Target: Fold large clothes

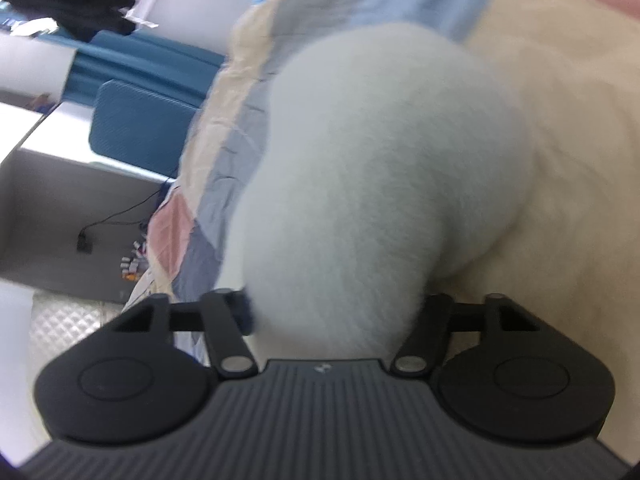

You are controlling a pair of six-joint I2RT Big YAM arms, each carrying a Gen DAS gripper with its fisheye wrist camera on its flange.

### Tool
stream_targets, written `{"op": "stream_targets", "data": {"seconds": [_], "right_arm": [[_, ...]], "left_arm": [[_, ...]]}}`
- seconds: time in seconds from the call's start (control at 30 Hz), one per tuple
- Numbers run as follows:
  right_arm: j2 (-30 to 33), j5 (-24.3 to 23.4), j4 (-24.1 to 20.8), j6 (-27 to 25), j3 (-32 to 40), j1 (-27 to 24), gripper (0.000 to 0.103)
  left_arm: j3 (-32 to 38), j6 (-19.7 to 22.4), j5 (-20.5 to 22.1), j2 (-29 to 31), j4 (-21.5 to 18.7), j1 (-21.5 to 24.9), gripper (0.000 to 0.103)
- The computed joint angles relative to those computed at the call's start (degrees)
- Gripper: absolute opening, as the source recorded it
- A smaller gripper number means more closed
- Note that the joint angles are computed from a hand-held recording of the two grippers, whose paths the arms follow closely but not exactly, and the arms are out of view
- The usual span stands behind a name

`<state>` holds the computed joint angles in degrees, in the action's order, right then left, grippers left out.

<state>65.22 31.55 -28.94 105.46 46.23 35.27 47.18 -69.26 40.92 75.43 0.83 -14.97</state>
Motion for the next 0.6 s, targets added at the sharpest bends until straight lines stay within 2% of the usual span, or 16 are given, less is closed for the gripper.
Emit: {"op": "stream_targets", "data": {"seconds": [0.1,0.23,0.3,0.37,0.5,0.57,0.6], "right_arm": [[-0.87,3.1,1.13,-4.35,0.02,1.54,0.055],[-1.86,7.0,2.08,-9.89,0.03,4.01,0.055],[-2.11,8.44,1.36,-11.18,0.16,5.3,0.055],[-2.48,8.9,0.59,-11.6,-0.12,6.08,0.055],[-2.32,7.87,-0.22,-11.21,-0.52,5.48,0.055],[-2.42,7.19,-1.59,-11.1,-0.63,5.59,0.055],[-2.41,6.81,-2.65,-10.92,-0.46,5.59,0.055]], "left_arm": [[-0.12,-1.34,-0.06,0.32,0.61,0.08,0.094],[-0.62,-6.09,0.78,2.21,3.91,0.46,0.097],[-1.19,-9.82,1.2,3.42,6.84,0.9,0.097],[-1.06,-10.58,1.27,4.38,8.14,1.03,0.096],[0.23,-7.61,-0.97,4.73,5.71,0.01,0.094],[1.26,-2.91,-3.28,4.15,1.67,-0.8,0.083],[2.13,0.45,-4.96,3.82,-1.65,-1.38,0.071]]}}
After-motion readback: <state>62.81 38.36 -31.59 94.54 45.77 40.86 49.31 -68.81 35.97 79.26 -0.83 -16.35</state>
